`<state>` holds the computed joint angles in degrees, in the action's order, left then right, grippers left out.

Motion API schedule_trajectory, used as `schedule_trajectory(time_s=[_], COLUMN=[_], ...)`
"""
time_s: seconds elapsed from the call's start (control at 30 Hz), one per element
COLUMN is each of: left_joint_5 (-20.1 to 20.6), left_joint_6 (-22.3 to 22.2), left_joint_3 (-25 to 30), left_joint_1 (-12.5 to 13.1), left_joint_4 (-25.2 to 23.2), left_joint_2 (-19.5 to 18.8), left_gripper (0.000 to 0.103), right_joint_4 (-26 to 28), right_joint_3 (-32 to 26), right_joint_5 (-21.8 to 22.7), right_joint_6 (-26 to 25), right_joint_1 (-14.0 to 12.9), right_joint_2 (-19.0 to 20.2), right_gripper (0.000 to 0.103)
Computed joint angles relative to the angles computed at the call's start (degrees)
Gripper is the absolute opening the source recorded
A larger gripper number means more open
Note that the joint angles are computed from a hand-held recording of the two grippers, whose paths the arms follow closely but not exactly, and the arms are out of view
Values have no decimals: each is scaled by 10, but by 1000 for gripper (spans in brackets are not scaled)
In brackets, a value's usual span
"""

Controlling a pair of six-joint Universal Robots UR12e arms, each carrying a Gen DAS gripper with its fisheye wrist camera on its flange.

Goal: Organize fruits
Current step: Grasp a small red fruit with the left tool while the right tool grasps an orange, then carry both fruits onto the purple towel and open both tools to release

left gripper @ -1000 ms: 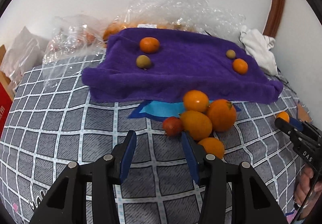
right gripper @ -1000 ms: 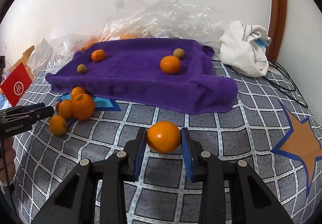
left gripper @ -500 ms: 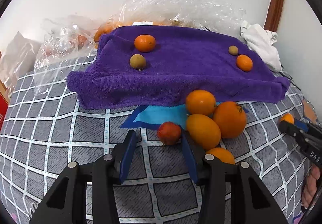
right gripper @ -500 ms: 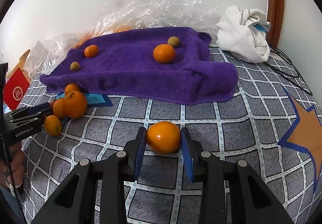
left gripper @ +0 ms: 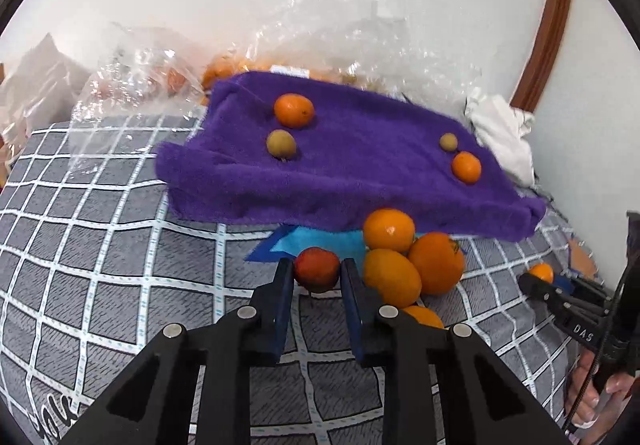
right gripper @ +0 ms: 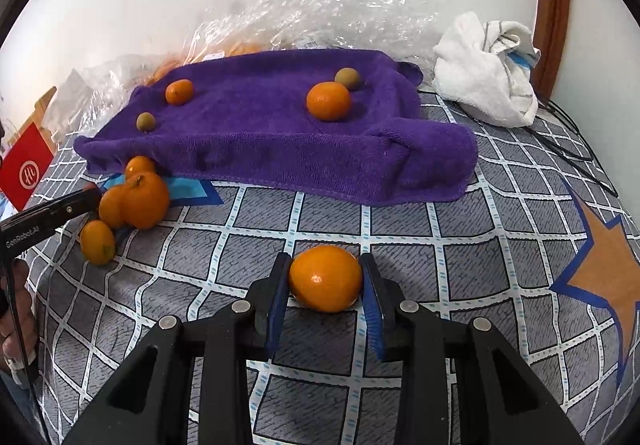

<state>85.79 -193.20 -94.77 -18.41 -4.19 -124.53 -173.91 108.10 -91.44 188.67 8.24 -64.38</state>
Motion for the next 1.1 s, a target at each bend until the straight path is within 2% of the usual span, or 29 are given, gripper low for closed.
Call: schedule_trajectory(time_s=[0.47,0.73,0.87,0.97,1.1], left_joint_5=[17,17,58,53,62], left_joint_6=[-29,-46,-47,-62,-49], left_joint_3=[-18,-22,-20,-24,-20], left_joint_1=[2,5,0,5,7], left_joint_4=[60,72,75,77,85], left_joint_2=[6,7,11,23,36], left_gripper=[23,23,23,23,23], right_joint_4=[-45,-28,-22,-17,-13], right_joint_3=[17,18,8,-9,-36], right_joint_5=[34,26,32,27,35], right_joint_6=[10,14,17,12,17], right_joint_1=[-11,-11,-14,-15,-19], right_joint_2=[-7,-19,-28,-29,-23], right_gripper=[34,34,34,34,34])
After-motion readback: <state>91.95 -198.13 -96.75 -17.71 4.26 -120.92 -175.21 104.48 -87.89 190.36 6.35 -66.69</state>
